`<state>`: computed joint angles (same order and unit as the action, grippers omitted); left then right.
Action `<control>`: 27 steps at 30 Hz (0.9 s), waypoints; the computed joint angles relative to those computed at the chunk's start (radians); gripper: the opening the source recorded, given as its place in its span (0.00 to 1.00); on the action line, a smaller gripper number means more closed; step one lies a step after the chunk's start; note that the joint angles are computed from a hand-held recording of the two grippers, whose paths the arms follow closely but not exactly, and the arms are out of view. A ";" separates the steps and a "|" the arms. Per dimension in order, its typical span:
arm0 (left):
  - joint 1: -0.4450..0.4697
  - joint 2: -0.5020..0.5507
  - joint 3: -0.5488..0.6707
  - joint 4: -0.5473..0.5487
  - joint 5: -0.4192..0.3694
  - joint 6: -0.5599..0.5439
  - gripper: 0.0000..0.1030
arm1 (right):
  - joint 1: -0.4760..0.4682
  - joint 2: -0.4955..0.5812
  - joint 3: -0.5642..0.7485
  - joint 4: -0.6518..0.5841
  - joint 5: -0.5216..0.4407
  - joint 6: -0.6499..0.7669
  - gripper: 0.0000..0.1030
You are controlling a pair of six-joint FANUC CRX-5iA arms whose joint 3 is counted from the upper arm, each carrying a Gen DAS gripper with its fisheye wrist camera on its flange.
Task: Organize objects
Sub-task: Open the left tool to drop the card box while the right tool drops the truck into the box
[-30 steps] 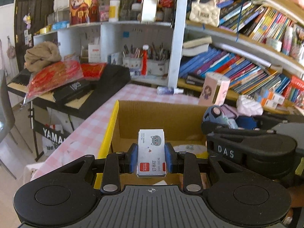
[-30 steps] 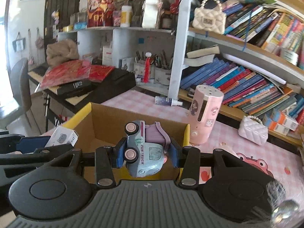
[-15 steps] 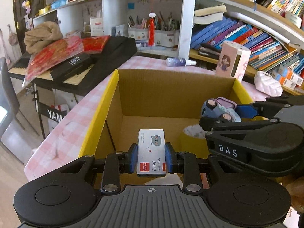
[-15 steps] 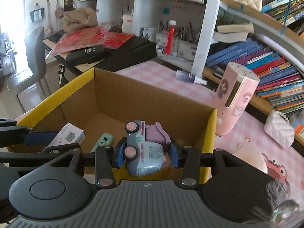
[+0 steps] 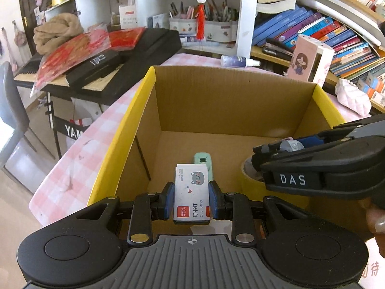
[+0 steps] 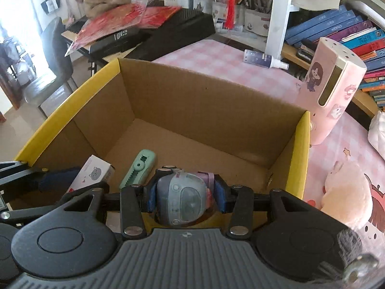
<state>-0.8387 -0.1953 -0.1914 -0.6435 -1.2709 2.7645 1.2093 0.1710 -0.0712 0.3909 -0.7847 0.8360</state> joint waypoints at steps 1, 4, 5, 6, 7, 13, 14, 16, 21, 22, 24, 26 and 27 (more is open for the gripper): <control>0.000 0.003 0.002 0.001 -0.003 0.001 0.27 | 0.002 0.004 0.006 -0.001 -0.008 0.004 0.41; 0.005 0.009 0.004 0.004 -0.004 -0.003 0.27 | 0.000 0.008 0.019 -0.022 -0.020 0.024 0.42; 0.006 0.009 0.004 0.006 -0.004 -0.002 0.27 | -0.001 0.009 0.021 -0.025 -0.022 0.028 0.42; 0.007 0.009 0.004 0.007 -0.004 0.003 0.27 | -0.001 0.010 0.023 -0.026 -0.023 0.030 0.42; 0.009 0.008 0.002 0.010 -0.001 0.007 0.27 | -0.002 0.011 0.025 -0.030 -0.024 0.034 0.42; 0.024 0.008 -0.002 0.029 0.003 0.019 0.28 | -0.006 0.015 0.034 -0.049 -0.028 0.049 0.42; 0.025 0.007 -0.003 0.030 0.005 0.019 0.28 | -0.007 0.016 0.037 -0.054 -0.031 0.053 0.42; 0.022 0.006 -0.003 0.026 0.004 0.028 0.28 | -0.009 0.016 0.039 -0.063 -0.028 0.059 0.43; -0.007 -0.005 -0.001 -0.001 -0.003 0.066 0.30 | -0.007 0.006 0.025 -0.055 -0.007 0.044 0.45; -0.015 -0.006 0.001 -0.009 -0.008 0.077 0.32 | -0.006 0.000 0.014 -0.045 0.004 0.034 0.46; -0.034 -0.011 0.004 -0.027 -0.014 0.099 0.37 | -0.004 -0.015 -0.013 -0.021 0.036 0.013 0.48; -0.055 -0.015 0.009 -0.050 -0.024 0.122 0.41 | 0.002 -0.037 -0.055 0.031 0.079 -0.036 0.52; -0.068 -0.016 0.012 -0.062 -0.031 0.132 0.44 | 0.006 -0.048 -0.081 0.073 0.099 -0.075 0.53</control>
